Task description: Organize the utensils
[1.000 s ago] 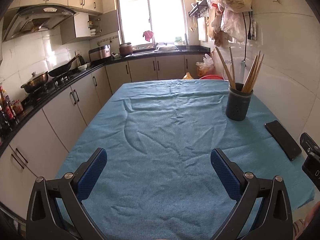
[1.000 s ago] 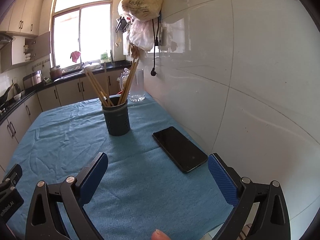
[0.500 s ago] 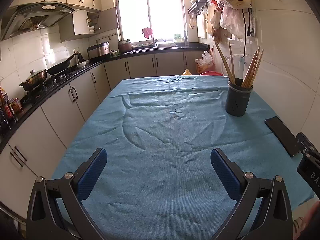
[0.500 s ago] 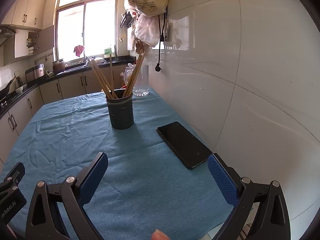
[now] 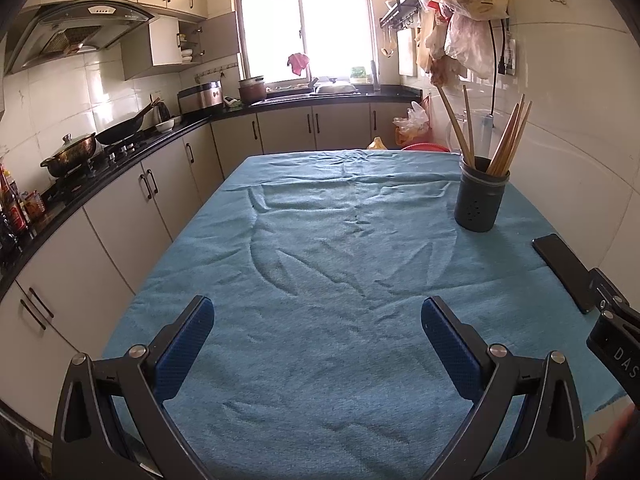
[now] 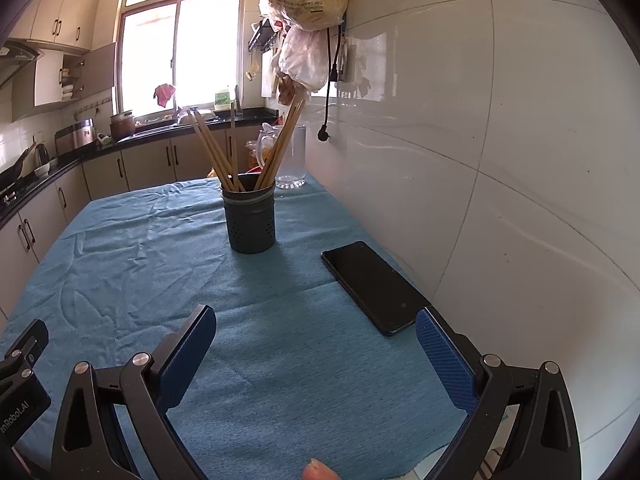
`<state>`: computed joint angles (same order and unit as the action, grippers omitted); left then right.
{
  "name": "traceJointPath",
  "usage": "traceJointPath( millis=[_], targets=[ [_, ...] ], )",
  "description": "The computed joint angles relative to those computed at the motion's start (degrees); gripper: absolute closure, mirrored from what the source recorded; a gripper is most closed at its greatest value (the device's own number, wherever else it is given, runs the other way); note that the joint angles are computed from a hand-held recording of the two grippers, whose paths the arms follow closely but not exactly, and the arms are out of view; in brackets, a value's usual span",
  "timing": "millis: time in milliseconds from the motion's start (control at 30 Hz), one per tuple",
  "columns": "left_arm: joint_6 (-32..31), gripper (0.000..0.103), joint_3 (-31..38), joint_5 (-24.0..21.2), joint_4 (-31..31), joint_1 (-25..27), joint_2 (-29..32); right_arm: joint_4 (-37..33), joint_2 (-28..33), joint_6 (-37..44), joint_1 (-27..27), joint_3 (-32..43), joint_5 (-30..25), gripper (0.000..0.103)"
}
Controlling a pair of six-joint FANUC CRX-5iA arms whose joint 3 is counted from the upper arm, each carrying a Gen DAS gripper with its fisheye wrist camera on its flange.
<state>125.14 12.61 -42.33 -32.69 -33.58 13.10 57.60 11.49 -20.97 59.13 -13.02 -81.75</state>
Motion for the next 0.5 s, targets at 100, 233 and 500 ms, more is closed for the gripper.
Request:
traceJointPath(
  millis=[100, 233, 500],
  targets=[
    [-0.03, 0.000, -0.02, 0.00, 0.15, 0.09, -0.04, 0.03, 0.04, 0.03, 0.00, 0.03, 0.05, 0.001],
    [-0.16, 0.000, -0.15, 0.16, 0.16, 0.18, -0.09, -0.04, 0.32, 0.31, 0.02, 0.30, 0.15, 0.001],
    [-0.65, 0.000, -0.28, 0.30, 0.64, 0.39, 0.00, -0.42, 0.72, 0.97, -0.05, 0.74, 0.60, 0.001]
  ],
)
